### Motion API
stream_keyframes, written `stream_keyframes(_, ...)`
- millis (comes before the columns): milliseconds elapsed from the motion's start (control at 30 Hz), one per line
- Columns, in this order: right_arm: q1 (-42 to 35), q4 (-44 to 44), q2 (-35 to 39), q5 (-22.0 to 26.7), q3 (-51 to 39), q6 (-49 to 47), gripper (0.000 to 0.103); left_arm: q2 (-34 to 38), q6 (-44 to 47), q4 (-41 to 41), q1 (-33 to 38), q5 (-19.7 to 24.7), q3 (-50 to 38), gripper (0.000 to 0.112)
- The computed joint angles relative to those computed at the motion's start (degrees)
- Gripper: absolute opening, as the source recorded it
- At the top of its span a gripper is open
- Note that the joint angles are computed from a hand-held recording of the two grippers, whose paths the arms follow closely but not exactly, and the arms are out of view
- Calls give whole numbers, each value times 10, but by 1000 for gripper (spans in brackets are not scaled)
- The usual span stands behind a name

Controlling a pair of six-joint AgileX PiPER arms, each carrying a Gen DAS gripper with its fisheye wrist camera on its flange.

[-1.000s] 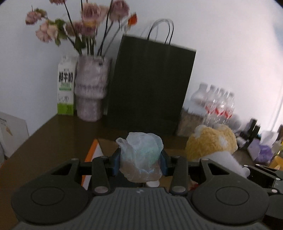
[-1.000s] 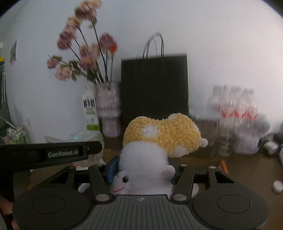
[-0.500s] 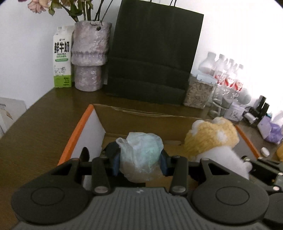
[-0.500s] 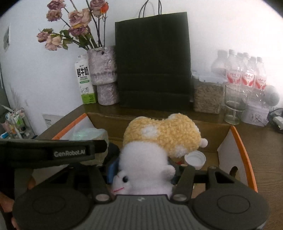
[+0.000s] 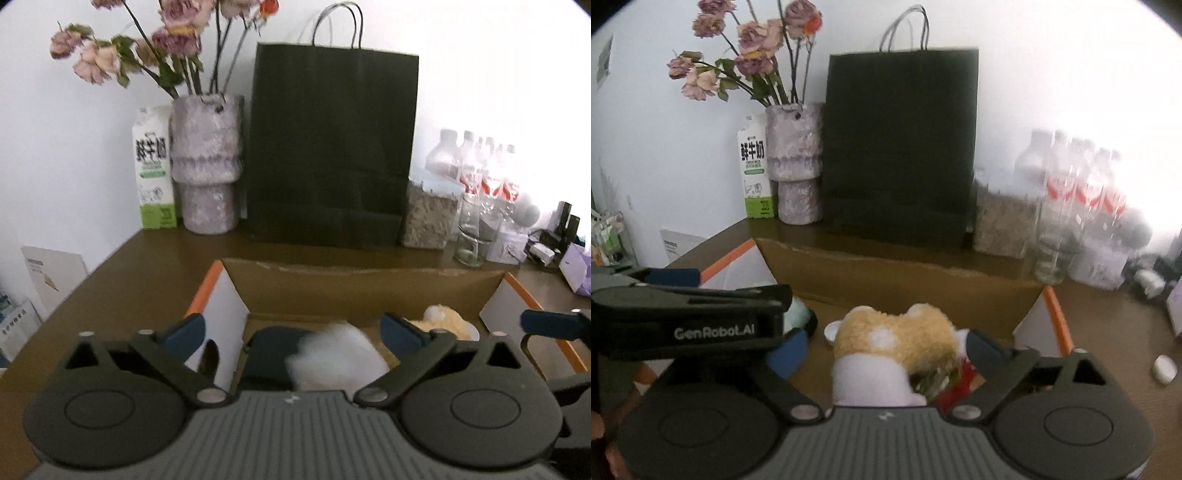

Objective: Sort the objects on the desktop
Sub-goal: 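Lower the bag and sheep into the orange box and open both tools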

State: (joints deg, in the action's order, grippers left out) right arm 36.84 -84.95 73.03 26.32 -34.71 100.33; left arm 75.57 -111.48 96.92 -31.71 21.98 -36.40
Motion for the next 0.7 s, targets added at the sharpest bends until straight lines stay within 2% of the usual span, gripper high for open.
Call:
stream_keyframes(67, 2, 23, -12, 0, -2, -30, 102, -6, 38, -40, -18, 29, -5, 103)
stream_keyframes(133, 6, 32, -24, 3, -1, -45, 103, -15, 44, -49, -30, 49, -3, 103)
stream_keyframes(500, 20, 45, -50, 17, -2, -63, 103, -50, 33, -38, -43, 58, 13, 103)
stream_keyframes(700, 47, 69, -85, 47, -1, -91, 103, -88, 41, -55, -68, 102, 24, 103)
